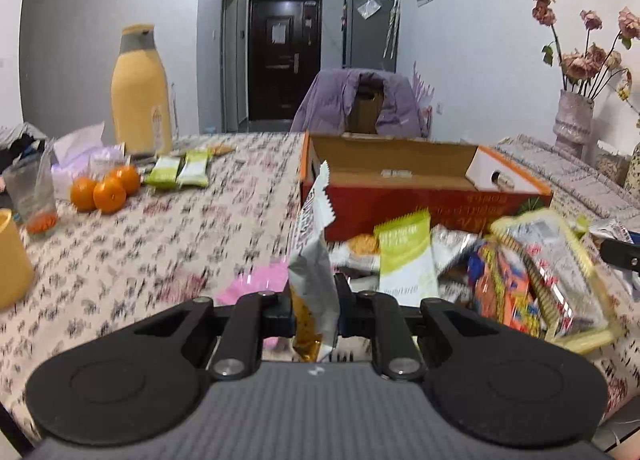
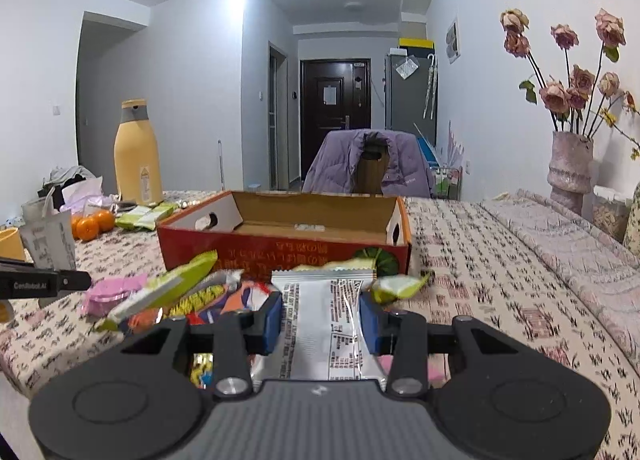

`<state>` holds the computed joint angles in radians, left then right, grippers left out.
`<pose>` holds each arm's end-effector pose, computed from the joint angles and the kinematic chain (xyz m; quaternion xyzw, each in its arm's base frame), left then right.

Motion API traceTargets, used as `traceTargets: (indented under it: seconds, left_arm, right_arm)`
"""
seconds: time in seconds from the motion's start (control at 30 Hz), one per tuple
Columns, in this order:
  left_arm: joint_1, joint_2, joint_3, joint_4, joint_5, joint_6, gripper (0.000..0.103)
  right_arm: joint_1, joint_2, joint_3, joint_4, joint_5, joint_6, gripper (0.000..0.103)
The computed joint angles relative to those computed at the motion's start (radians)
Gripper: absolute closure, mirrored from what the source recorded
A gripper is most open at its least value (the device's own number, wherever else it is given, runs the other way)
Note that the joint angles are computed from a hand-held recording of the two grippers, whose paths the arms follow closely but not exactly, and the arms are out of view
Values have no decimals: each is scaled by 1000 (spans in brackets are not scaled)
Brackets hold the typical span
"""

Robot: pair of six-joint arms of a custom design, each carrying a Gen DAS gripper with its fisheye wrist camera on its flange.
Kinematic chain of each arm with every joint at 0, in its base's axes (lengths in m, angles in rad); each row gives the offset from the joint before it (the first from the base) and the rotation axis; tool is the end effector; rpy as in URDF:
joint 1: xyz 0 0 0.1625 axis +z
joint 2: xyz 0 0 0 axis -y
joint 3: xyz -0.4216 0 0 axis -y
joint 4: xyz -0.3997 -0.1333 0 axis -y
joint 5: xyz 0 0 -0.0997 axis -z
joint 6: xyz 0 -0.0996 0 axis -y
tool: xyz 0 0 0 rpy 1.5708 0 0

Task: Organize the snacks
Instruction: 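Carry both packets over the orange box and open both grippers to drop them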

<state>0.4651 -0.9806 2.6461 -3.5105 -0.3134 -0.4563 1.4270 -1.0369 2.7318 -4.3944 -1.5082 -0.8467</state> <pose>-0.1669 -0.3389 0.1123 0.1794 0.7850 -0.4886 0.3359 0.0954 -0.3145 0.1764 0.3065 -0.7871 0.4829 0.2308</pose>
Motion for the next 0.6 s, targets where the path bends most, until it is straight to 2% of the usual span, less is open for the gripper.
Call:
traceTargets:
  seconds: [0.2,0.3,0.43,0.6]
  left_arm:
    - [26,73,-100,-266,0,319,86]
    - [52,89,-167,-348,-20,461,86]
    - [91,98,-258,-375,-61,582,86]
    - [152,113,-388,-324,-103,665,86]
  right_arm:
    - [81,-4,-81,34,-39,-7,63]
    - [120,-9,-130,67,-58,-9,63]
    - [172,-12,-212,131,-93,1,63]
    - [222,-10,-327,253,-143,31,63]
